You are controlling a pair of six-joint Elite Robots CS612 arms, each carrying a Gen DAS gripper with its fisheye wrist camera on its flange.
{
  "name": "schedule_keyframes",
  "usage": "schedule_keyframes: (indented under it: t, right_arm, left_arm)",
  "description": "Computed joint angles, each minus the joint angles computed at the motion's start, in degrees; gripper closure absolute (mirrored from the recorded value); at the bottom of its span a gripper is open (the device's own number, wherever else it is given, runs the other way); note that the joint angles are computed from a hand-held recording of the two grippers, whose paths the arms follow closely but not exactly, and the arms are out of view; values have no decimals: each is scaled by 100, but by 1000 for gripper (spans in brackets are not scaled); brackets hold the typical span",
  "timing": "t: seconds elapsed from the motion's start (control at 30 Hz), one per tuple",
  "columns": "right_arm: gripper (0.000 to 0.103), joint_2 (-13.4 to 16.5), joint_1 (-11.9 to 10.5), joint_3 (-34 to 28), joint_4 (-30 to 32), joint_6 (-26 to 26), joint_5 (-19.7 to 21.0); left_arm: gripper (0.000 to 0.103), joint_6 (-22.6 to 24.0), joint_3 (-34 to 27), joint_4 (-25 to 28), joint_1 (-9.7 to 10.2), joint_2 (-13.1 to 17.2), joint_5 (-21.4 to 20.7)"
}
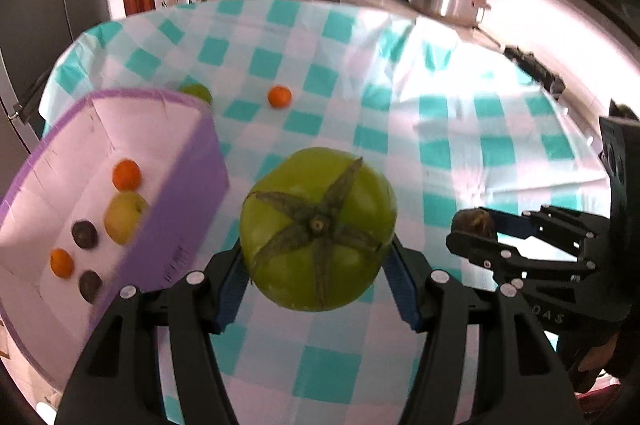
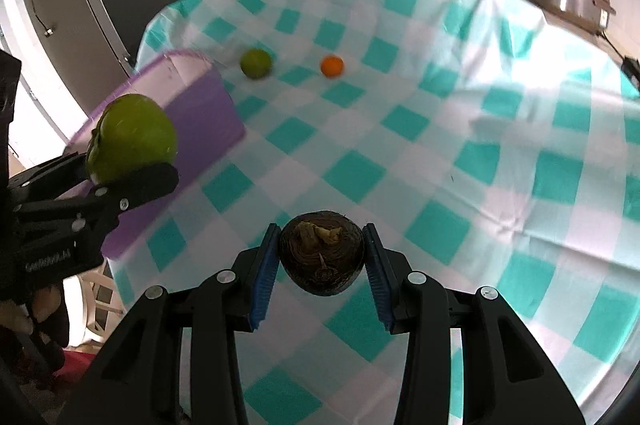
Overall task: Organize fruits
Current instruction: 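Carry the green tomato and dark fruit into the box and open both tools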
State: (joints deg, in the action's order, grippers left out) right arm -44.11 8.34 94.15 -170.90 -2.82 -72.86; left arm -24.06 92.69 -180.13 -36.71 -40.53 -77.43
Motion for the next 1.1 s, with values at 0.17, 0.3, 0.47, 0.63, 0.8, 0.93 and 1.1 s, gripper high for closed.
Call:
schedule_keyframes:
  t: [0.17,0.3,0.47,0.63,0.8,0.93,1.1]
  right_arm:
    - [62,69,171,-290,-47,224,-41]
    - [62,259,414,-797,120,473,14]
    - [62,545,751,-1556,501,319,235]
    - [62,887,1023,-2330,1330,57,378]
    - [62,1303,1289,-3243,2795,-479,88]
    - [62,1613,1466,-3912,3849,-857,-494]
    - [61,1912,1660,-4557,4675,-1413,-1347]
  left_arm:
    - [42,130,102,-332,255,-101,-124]
    - [42,245,176,-408,579,-214,-182]
    - [42,405,47,-114,1138,-278,-383]
    - [42,949,-302,721,1532,-132,-614]
    - [43,1416,-777,1801,1767,149,-720]
    - [72,1510,-1150,2465,1845,382,-740]
    - [72,1823,-1494,2952,1857,546,-732]
